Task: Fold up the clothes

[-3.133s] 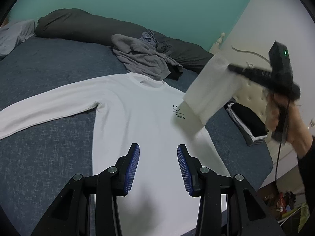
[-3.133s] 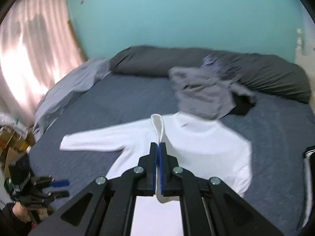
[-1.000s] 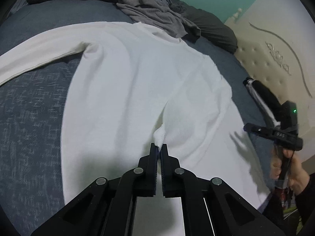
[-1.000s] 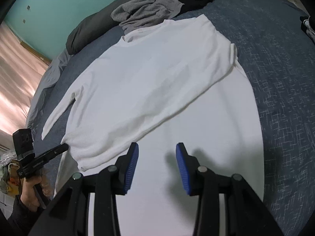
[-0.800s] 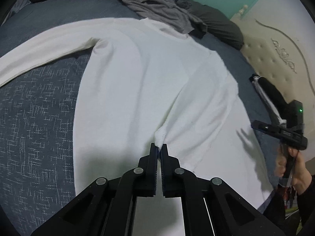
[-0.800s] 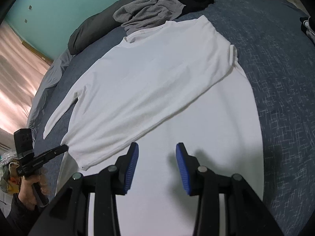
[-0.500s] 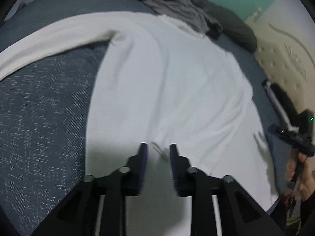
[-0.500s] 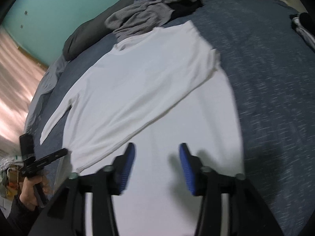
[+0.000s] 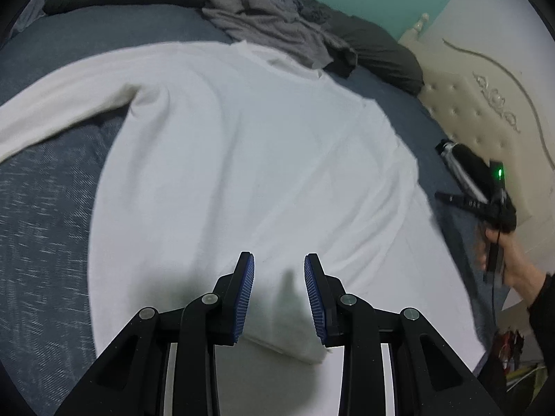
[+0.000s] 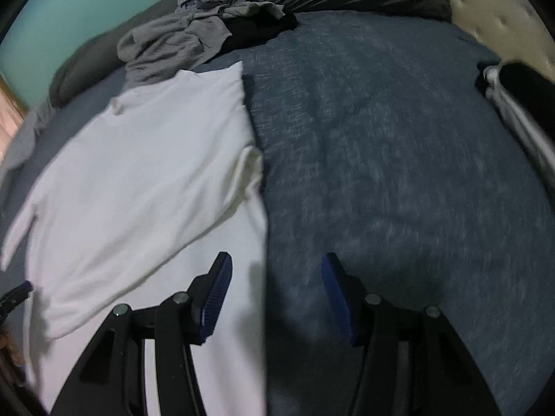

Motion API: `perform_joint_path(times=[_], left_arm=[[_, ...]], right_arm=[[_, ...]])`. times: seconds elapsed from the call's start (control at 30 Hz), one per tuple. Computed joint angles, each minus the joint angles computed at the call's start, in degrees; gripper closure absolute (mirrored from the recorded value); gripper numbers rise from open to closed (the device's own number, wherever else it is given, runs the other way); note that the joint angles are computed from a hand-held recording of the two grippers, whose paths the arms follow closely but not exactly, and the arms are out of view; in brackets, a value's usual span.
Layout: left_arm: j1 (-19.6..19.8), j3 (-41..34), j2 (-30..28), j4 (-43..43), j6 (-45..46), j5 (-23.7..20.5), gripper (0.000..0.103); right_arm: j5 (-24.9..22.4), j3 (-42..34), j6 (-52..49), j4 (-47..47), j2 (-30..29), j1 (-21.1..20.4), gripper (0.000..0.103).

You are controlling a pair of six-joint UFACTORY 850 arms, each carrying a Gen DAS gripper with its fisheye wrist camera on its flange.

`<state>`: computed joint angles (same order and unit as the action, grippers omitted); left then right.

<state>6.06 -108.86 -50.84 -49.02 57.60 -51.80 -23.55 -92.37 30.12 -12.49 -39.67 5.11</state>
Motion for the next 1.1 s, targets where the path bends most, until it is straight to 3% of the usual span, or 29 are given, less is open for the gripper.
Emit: perform_joint_path(times=[0.27, 0.5, 0.67, 0.77, 0.83, 1.1], left_arm=[[-0.95, -2.35, -2.75, 2.24, -2.09, 0.43, 0.070], [-1.03, -1.27, -2.29, 2.28, -1.18, 0.79, 0.065], [-0.74, -0.74, -1.94, 2.25, -0.99, 0.78, 0.065], [-0.80, -0.77, -1.97, 2.42, -1.03, 0.90, 0.065], [-0.92, -0.93, -2.12, 2.57, -1.15, 0.98, 0.065], [-0.92, -1.31, -2.35, 3.10, -1.22, 0.80, 0.065]], right_arm=[[-2.15, -7.87, 1.29, -9.92, -6.10, 0.14, 0.049], [-2.79, -12.14, -2.16, -10.33, -9.27, 0.56, 0.057], [-4.65, -15.61, -3.73, -10.93, -11.49, 1.04, 0.069], [-4.65, -16.40, -7.34, -8.15, -11.82, 1.03, 0.086], [-4.55, -16.49, -7.65, -7.87, -11.73, 1.17, 0.097], [1.92, -7.22, -6.67, -4.28, -5.57, -0.10, 0.099]])
